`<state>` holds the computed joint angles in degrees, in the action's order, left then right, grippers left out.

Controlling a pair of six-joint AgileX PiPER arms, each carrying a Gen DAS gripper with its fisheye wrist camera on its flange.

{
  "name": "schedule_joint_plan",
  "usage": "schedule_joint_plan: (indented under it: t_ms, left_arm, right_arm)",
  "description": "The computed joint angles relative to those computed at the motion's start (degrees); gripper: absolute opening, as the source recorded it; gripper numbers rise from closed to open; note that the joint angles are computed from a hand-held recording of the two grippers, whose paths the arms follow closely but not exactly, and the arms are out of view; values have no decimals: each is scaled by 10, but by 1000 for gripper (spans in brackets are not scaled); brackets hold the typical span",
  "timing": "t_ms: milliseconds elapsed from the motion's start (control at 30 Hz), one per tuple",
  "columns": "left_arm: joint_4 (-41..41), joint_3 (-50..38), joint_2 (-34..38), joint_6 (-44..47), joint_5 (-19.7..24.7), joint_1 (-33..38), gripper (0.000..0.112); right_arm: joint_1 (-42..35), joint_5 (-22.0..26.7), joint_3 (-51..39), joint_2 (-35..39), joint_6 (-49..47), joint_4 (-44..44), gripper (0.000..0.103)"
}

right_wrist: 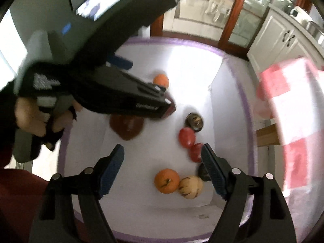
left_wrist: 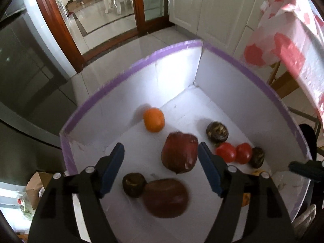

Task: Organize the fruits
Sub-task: 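Open the left gripper while the right opens, releasing tangerine and apple into box, then move both open grippers back over the table fruits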

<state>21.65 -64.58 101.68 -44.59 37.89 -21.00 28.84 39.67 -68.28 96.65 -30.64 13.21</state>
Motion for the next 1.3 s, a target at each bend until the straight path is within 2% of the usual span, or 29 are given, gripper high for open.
schedule_joint_plan:
  t_ms: [33,300,400,667,833,1000,1167,1300]
  left_arm:
    - [16,-1,-8,-16,2,-7,86]
    - [71,-42,-26,-45,34,-52,87]
    - [92,-62,-23,-58,47,-73,93]
    - [131,-152,16,-55,117,-132,94]
    - [145,-202,51,-42,161,-152,96]
    - [126,-216,58,-38,162,-143,96]
    - [170,-210,44,-103,112,-156,96]
    - [155,-264,62,-113,91,-158,98]
  right_arm:
    - [-10,2,1,-12,-6,14,77]
    - [-102,18,-7,-78,-59,126,81]
    - [-132,19,5,-100,-102,172,84]
    - [-221,50,23,-140,-216,299,88]
    - [-279,86,22,-128,-256,372,88]
    - [-312,110,29,-114,-295,419,88]
    - [-349,134,27,-93,-323,476,88]
    - [-396,160,22,-95,-342,509,88]
